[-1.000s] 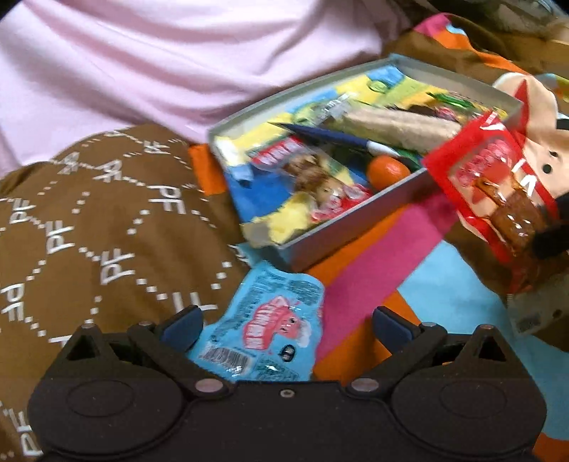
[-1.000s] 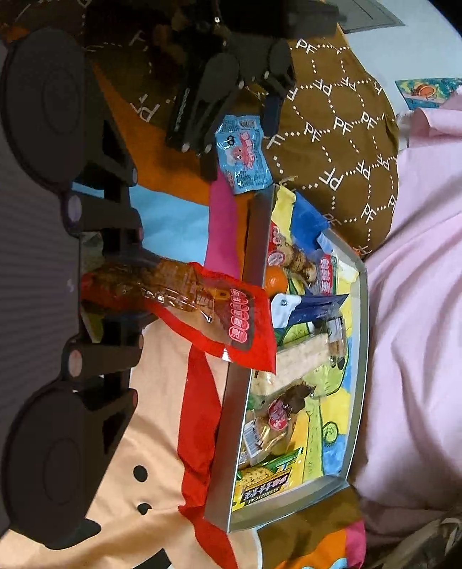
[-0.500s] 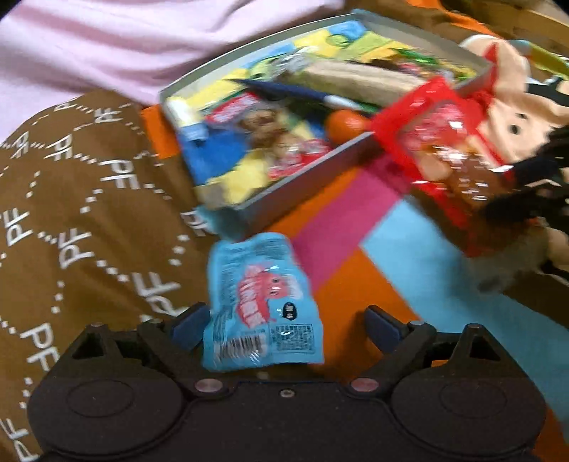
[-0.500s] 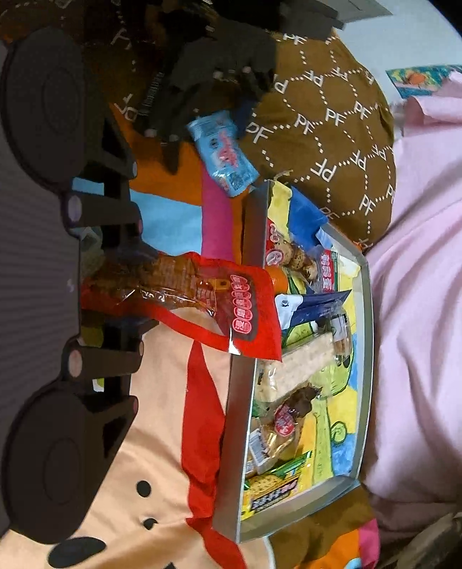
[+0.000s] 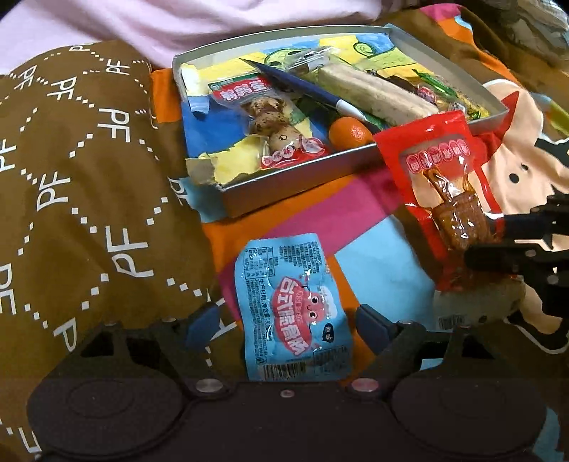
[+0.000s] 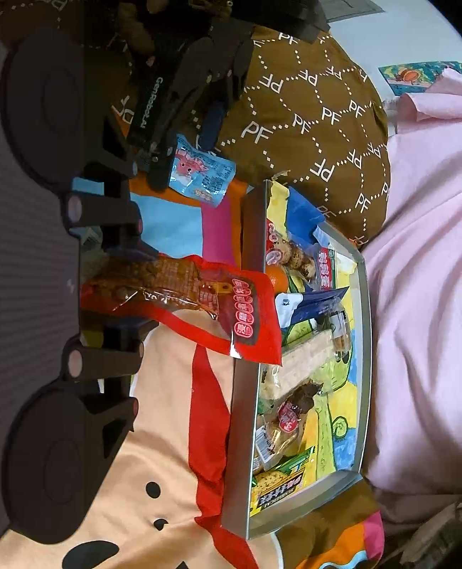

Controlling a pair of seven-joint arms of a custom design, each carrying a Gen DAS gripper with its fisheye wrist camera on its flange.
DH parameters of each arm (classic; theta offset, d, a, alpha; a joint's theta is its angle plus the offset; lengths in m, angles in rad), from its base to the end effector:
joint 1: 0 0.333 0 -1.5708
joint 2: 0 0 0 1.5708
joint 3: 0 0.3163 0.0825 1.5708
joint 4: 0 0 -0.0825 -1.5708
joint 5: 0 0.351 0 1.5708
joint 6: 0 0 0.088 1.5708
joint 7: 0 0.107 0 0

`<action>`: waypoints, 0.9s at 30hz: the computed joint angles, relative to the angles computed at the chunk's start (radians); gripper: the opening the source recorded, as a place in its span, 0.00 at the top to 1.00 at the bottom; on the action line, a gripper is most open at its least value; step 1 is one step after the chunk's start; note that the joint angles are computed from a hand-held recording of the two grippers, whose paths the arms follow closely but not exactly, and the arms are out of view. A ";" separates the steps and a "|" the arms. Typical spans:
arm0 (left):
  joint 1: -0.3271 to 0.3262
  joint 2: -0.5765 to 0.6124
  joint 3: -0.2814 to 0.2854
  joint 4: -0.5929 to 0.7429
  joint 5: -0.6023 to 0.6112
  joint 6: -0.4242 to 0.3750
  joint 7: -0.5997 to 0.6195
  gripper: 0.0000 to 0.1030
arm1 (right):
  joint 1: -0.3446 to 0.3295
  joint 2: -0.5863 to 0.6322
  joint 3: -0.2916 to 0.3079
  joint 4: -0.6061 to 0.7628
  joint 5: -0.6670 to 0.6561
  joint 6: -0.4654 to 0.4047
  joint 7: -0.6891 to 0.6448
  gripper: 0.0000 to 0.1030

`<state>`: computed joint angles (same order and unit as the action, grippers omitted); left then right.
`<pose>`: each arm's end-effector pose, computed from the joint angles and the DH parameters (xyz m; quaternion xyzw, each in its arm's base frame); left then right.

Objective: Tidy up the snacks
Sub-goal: 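Lift and carry the red packet with the right tool while the left tool carries the blue packet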

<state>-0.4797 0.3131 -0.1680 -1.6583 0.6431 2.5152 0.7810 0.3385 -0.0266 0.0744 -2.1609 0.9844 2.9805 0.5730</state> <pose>0.5321 -0.3914 0.5028 -0.5734 0.7434 -0.2452 0.2419 0.5148 0.1625 0.5024 -0.7698 0.4569 -0.1961 0.4003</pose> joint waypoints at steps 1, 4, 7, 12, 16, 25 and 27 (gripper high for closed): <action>-0.010 0.006 0.004 0.009 0.018 -0.015 -0.003 0.17 | 0.002 0.002 0.002 0.000 0.005 0.006 -0.009 0.62; -0.030 0.020 0.006 0.028 0.059 -0.056 0.013 0.17 | 0.006 0.008 0.008 0.000 0.009 0.020 -0.025 0.57; -0.036 0.016 0.007 0.021 0.084 -0.060 0.009 0.17 | 0.010 0.016 0.014 0.003 0.034 0.028 -0.056 0.57; -0.031 0.010 0.005 0.015 0.090 -0.059 -0.005 0.27 | 0.005 0.034 0.023 0.028 0.092 0.012 -0.108 0.57; -0.027 0.006 0.005 0.011 0.094 -0.053 -0.026 0.30 | -0.005 0.042 0.028 0.050 0.189 -0.031 -0.190 0.57; -0.025 0.004 0.004 0.004 0.108 -0.044 -0.037 0.30 | -0.023 0.068 0.032 0.082 0.228 -0.100 -0.206 0.55; -0.025 0.003 0.004 0.002 0.110 -0.041 -0.040 0.30 | -0.026 0.070 0.034 0.082 0.220 -0.100 -0.194 0.57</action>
<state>-0.5046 0.3164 -0.1640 -1.6558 0.7528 2.4738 0.7407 0.3130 0.0439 0.1089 -2.0792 1.2039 2.8803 0.3786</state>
